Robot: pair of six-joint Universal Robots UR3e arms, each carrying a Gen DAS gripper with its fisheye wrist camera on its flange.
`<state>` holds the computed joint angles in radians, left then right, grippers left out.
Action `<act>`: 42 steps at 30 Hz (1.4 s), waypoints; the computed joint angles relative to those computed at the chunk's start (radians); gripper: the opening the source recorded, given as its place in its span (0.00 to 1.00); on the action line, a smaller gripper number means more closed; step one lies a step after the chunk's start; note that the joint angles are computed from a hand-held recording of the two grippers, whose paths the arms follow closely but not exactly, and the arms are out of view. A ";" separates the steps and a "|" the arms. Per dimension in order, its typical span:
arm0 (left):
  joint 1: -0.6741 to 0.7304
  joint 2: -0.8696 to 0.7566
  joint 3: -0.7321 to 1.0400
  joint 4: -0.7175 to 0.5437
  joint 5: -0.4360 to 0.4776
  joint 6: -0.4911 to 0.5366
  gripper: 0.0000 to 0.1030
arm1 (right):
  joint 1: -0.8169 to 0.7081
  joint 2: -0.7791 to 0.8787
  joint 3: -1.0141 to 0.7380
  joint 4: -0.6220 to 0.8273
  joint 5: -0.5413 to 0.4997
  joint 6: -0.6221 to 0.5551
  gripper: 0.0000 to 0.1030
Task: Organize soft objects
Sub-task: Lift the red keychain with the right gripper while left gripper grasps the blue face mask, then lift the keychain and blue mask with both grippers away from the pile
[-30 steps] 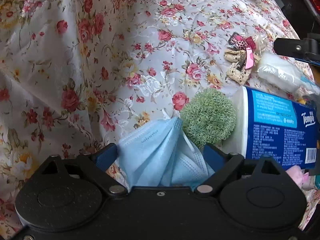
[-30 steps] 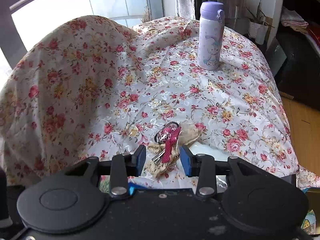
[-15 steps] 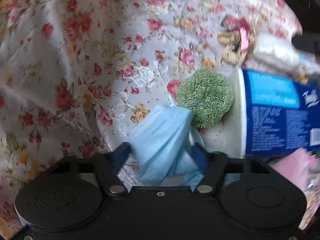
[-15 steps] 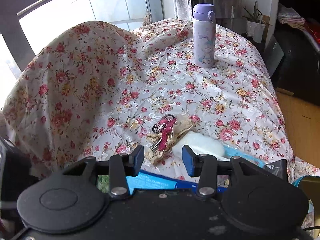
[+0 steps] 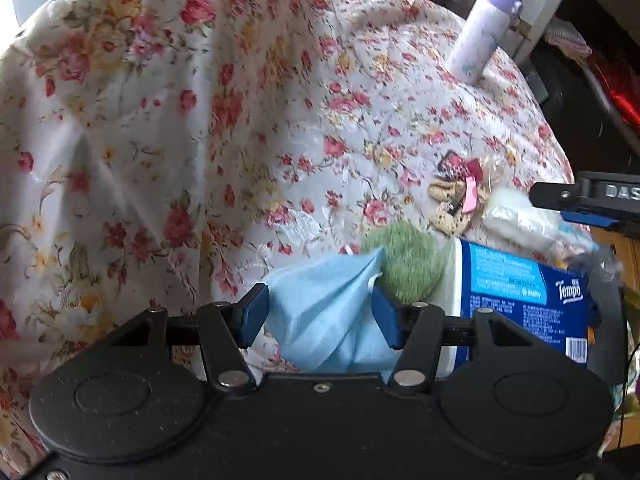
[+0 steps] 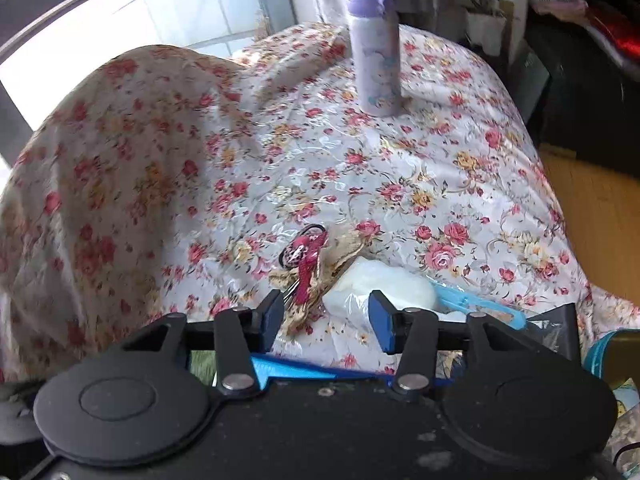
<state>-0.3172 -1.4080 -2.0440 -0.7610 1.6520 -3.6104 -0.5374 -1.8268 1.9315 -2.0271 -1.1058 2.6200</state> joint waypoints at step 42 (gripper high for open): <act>-0.016 -0.184 0.229 -0.271 -0.010 0.096 0.81 | 0.085 -0.005 -0.017 -0.066 0.063 -0.018 0.33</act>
